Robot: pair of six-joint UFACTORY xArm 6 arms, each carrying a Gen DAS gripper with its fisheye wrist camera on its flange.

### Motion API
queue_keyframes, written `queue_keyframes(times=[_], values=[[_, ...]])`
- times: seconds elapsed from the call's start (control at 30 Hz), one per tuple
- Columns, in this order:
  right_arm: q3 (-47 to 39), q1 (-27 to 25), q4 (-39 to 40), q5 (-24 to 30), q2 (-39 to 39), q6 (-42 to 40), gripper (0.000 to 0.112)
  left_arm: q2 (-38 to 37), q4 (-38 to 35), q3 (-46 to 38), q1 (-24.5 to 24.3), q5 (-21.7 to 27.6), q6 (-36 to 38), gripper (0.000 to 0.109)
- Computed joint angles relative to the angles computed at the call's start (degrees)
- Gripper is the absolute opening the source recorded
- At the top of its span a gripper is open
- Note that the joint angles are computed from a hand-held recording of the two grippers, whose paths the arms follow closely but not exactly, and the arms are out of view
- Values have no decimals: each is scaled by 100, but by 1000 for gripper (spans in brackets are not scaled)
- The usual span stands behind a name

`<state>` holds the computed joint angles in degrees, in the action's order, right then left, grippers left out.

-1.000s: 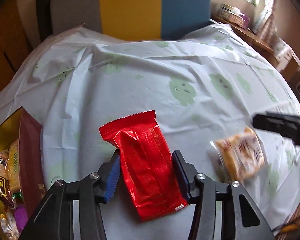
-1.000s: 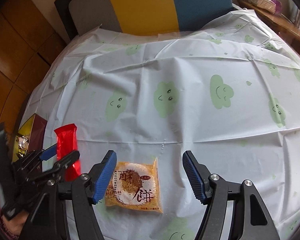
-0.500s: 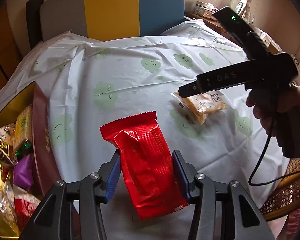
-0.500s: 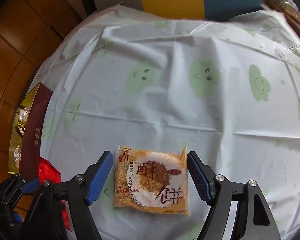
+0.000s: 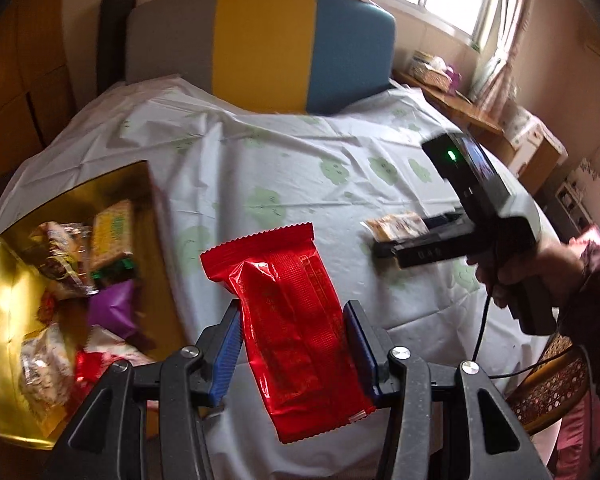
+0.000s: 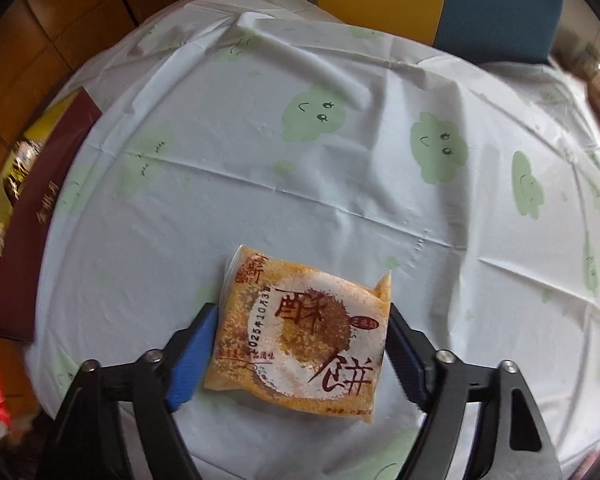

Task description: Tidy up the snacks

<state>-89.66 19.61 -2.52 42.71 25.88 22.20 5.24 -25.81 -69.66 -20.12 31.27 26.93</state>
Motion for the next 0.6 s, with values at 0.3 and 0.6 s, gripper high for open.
queue_keyframes(times=[0.3,0.6], values=[[14,141,-432,4,31,157,73,-251,214,14,1225,-384,-888,50],[202,143,-501,-65,-82,185,73,-22,550,43,1943,-243,-1500,50]])
